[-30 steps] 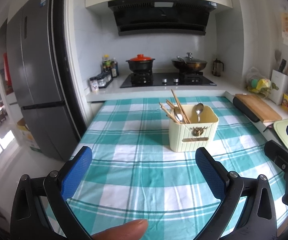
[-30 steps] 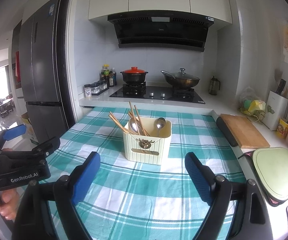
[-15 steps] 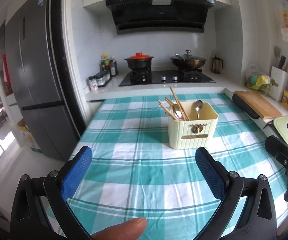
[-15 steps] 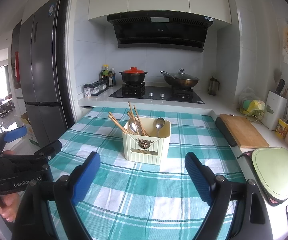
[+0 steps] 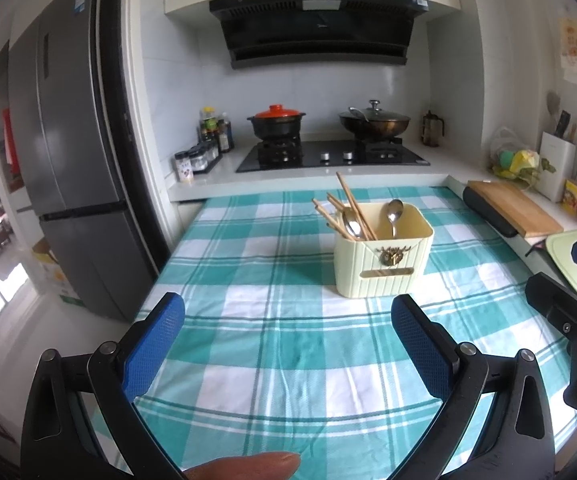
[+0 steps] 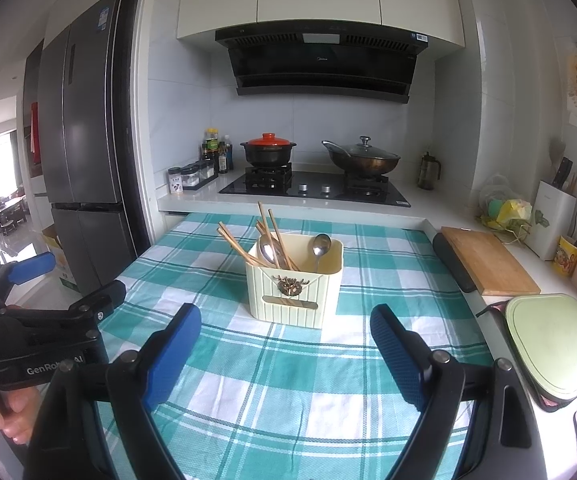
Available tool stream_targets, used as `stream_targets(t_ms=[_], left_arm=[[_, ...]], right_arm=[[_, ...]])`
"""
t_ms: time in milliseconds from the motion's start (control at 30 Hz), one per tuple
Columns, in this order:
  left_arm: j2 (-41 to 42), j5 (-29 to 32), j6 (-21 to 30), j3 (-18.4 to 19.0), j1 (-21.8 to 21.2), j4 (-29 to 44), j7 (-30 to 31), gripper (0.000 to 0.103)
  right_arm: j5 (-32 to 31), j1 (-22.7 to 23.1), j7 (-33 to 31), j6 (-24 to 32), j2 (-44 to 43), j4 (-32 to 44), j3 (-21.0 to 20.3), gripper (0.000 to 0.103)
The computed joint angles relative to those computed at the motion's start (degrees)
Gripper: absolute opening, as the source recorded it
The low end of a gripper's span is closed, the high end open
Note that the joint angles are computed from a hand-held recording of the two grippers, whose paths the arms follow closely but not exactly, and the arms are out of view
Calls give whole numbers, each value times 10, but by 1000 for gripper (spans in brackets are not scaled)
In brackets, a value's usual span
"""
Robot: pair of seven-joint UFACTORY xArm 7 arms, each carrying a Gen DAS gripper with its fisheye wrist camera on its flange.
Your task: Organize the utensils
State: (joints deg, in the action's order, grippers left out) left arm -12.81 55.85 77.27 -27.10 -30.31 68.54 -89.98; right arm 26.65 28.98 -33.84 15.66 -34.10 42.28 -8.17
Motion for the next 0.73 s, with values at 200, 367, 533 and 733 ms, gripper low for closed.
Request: stream_targets(t_ms=[200, 367, 533, 733], left_arm=[[2, 0, -2, 0, -1, 2, 1, 103], [3, -2, -4, 1, -3, 2, 2, 103], [5, -1, -6, 2, -5, 4, 7, 103], [-3, -7, -13, 4, -2, -2, -6, 103]], right_arm=[[0, 0, -1, 1, 0, 0, -1, 88], [0, 0, -1, 1, 1, 1, -2, 88], [0, -1, -1, 1, 1, 1, -1, 88], [-3, -7, 3, 4, 5, 2, 0, 88]])
